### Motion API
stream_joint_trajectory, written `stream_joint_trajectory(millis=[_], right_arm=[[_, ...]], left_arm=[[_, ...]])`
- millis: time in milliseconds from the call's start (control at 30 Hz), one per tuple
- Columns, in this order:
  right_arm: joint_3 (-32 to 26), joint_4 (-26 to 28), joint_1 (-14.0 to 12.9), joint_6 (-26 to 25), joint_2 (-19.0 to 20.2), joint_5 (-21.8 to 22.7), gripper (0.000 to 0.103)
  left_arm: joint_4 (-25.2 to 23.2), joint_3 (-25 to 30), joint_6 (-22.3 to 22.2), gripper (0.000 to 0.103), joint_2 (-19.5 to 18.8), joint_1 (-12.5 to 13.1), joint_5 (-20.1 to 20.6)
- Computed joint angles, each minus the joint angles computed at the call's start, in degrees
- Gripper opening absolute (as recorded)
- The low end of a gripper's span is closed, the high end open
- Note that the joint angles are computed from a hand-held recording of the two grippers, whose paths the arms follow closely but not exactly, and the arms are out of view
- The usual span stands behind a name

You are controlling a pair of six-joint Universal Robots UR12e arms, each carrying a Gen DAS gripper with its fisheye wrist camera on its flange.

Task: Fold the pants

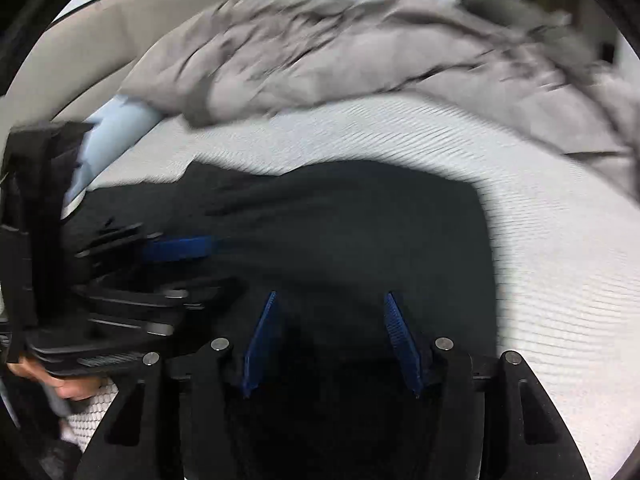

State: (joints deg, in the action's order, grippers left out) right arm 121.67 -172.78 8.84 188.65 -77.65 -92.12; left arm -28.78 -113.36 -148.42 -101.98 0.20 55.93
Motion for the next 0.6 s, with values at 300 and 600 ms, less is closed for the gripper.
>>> stream_joint_trajectory(millis=[300, 600], right_arm=[[1.47, 4.34, -0.92, 2.49, -2.06, -14.06, 0.056], [-0.95, -3.68, -2.05, 3.05, 0.2, 0.38, 0.056]], left_arm=[[-6.82, 1.28, 0.71, 0.027, 0.96, 3.01, -3.54], [-4.67, 6.22, -1.96, 0.023, -3.9, -2.17, 4.81]])
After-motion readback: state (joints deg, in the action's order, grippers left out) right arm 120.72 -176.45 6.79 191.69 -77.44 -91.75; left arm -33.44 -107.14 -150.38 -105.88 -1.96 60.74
